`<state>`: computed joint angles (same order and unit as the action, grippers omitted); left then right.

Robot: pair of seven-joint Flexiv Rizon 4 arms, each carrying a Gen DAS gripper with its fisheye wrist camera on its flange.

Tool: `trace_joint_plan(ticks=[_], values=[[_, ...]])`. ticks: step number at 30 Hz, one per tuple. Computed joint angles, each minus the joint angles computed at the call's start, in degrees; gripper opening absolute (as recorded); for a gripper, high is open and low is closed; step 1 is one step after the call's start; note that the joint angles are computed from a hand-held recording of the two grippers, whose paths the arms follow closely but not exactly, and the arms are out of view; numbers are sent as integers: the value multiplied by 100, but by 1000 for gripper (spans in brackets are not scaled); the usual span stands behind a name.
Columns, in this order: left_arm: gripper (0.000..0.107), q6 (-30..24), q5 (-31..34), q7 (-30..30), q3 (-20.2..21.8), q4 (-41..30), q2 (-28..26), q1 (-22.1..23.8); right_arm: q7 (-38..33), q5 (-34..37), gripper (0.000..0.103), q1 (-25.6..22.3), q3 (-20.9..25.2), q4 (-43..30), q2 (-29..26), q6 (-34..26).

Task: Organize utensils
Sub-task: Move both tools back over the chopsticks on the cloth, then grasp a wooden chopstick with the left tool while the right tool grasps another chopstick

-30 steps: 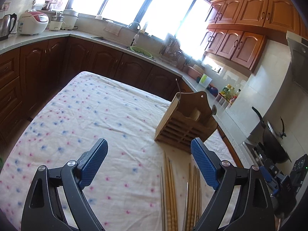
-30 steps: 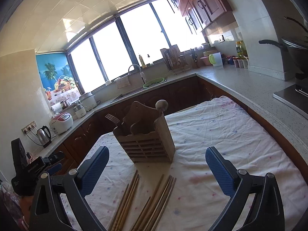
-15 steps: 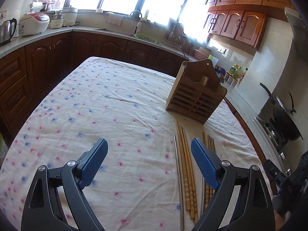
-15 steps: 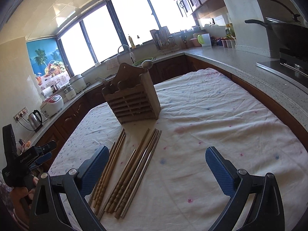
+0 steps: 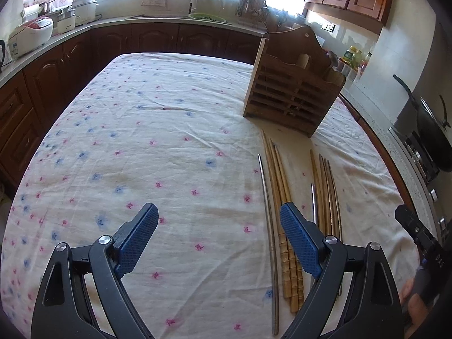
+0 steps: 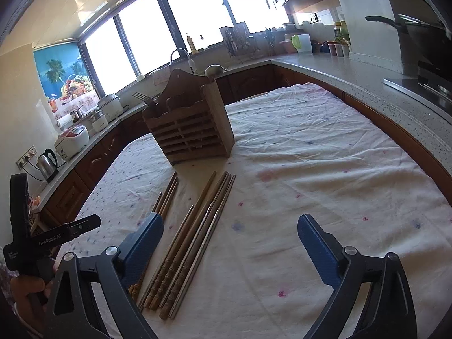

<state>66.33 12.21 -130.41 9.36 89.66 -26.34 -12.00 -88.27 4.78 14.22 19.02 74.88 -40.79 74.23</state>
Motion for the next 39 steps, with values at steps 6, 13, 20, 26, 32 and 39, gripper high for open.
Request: trace_joint_plan(ticks=[6, 13, 20, 26, 32, 39], values=[[90, -264, -221, 450, -198, -351, -259, 111, -25, -32, 79, 77, -8, -485, -250, -618], [90, -467, -363, 682, -214, -595, -457, 117, -210, -99, 55, 392, -170, -1559, -821, -1951], [90, -497, -499, 707, -209, -479, -449, 196, -362, -624, 42, 879, -771, -1632, -900, -2277], [90, -501, -618, 901, -282, -534, -530, 245, -395, -809, 43, 721, -918, -1219, -674, -2198], [90, -738, -662, 1245, -295, -1164, -851, 258, -318, -357, 42, 410, -634, -1453, -713, -2200], [71, -1343, -903, 1807, -429, -2372, -1560, 436, -271, -225, 25, 584, -587, -2366, -1170, -2524]])
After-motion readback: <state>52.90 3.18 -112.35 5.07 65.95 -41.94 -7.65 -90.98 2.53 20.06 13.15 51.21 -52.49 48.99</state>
